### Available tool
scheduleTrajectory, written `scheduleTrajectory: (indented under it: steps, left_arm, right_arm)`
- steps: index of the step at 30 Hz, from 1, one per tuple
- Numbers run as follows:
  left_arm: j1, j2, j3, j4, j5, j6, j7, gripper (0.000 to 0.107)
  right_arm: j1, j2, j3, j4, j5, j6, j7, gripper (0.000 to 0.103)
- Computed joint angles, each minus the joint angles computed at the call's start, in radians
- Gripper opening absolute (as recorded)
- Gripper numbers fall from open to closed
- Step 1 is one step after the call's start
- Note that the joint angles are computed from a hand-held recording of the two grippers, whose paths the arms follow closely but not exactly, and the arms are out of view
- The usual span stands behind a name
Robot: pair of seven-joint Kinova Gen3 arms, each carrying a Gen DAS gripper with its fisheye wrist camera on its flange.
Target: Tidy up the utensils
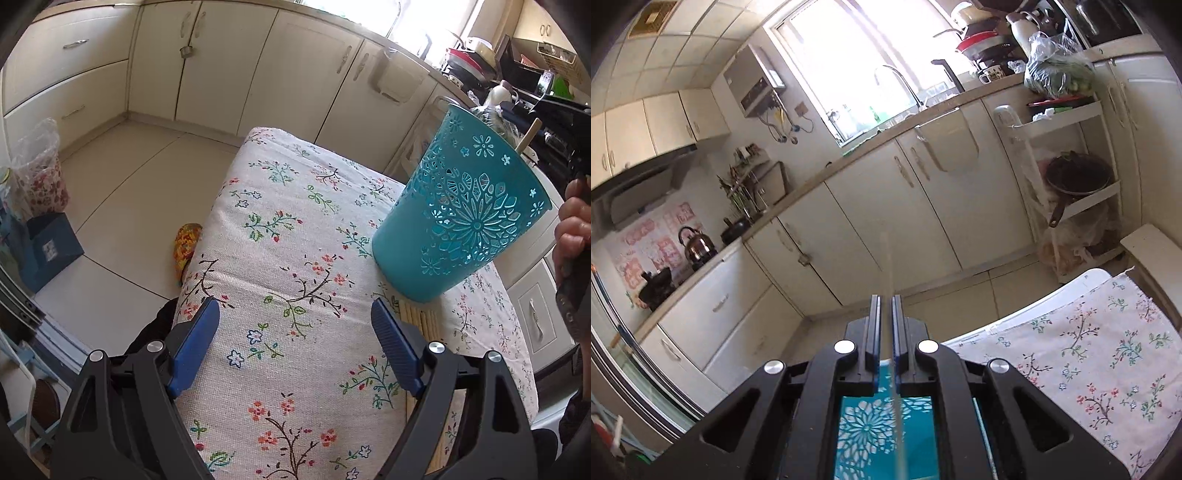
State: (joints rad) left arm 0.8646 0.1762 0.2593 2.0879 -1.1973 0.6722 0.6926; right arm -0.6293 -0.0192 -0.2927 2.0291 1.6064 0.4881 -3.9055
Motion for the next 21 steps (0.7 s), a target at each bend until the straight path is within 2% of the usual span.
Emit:
scheduleTrajectory:
  steps: [6,8,11,12,15,17,21]
  left_arm:
    - [0.000,0.001,0.000,0.000,-0.003,-0.002,0.003,0.081]
    - [0.001,0.002,0.000,-0.001,-0.003,0.000,0.005,0.081]
    - [0.004,0.005,0.001,-0.004,-0.003,0.006,0.005,0.081]
    - [0.004,0.006,0.001,-0.005,-0.001,0.007,0.002,0.081]
    - [0.005,0.007,0.000,-0.007,0.005,0.007,-0.008,0.081]
    - [0.004,0.007,-0.001,-0.010,0.012,0.007,-0.017,0.081]
    - [0.002,0.009,-0.003,-0.015,0.025,0.005,-0.033,0.082]
  right_arm:
    - [-0.002,-0.006,-0.004,0.008,-0.055,-0.034,0.091,0.007]
    - [-0.013,-0.037,-0.019,0.040,-0.033,-0.019,0.068,0.009]
    - [-0.044,-0.115,-0.062,0.111,-0.029,0.056,0.019,0.021]
    - [-0.054,-0.145,-0.090,0.137,-0.060,0.097,0.018,0.024]
    - [-0.097,-0.188,-0.150,0.189,-0.182,0.183,0.040,0.024]
    - [-0.188,-0.182,-0.122,0.237,-0.263,0.183,0.058,0.024]
    - [-0.373,-0.120,0.034,0.267,-0.426,0.102,0.179,0.019]
